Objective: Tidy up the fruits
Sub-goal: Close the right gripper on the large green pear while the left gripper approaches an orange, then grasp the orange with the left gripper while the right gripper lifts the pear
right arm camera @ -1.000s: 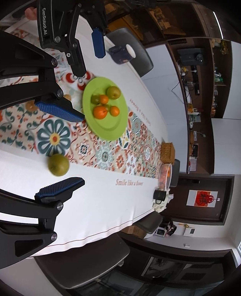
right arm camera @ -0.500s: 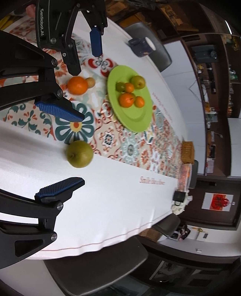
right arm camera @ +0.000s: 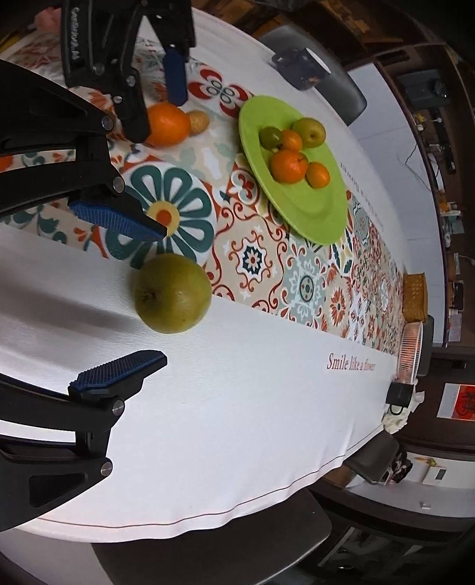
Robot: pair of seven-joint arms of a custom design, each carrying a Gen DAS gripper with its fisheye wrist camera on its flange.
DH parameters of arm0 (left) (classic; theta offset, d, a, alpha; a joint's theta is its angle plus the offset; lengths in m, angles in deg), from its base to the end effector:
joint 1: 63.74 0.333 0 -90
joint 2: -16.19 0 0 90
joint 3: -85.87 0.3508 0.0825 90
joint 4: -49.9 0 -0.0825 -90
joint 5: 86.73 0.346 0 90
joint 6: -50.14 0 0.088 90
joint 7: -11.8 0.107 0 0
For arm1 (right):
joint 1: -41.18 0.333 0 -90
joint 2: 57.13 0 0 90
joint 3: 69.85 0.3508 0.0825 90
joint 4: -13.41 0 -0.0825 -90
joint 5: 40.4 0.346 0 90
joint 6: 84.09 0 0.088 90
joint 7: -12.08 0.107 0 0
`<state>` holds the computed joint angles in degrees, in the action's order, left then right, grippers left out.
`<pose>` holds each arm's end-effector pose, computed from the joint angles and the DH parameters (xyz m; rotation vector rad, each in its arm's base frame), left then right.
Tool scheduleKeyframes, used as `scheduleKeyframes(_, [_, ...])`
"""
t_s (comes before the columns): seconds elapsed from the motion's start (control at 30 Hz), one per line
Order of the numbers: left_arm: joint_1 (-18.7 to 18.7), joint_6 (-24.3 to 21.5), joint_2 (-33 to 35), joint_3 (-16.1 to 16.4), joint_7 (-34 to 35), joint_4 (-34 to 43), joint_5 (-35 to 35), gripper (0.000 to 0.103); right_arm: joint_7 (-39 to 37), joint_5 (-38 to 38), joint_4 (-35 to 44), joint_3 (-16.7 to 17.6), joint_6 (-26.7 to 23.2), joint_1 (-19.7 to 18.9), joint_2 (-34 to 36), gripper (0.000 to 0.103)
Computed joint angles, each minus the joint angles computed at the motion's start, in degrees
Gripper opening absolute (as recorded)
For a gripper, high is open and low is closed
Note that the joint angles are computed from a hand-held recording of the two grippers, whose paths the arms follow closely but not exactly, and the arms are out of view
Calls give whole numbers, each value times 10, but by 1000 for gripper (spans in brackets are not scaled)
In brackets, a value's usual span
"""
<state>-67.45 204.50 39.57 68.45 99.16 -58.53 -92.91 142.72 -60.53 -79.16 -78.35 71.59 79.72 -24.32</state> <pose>0.6146 -0.2089 0.3979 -1.9120 2.3067 -0.6671 0.6033 0.3891 0.4027 -1.9894 1.7236 -0.5159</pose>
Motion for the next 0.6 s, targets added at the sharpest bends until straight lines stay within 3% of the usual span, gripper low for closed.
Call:
scheduleKeyframes(0.33, [-4,-12,16,6,-20,17,2,42,-15,27,33,4,-12,-9,29,62])
scheduleKeyframes(0.6, [2,-2,15,1,-23,12,6,41,-19,31,37,1,-10,-4,33,51])
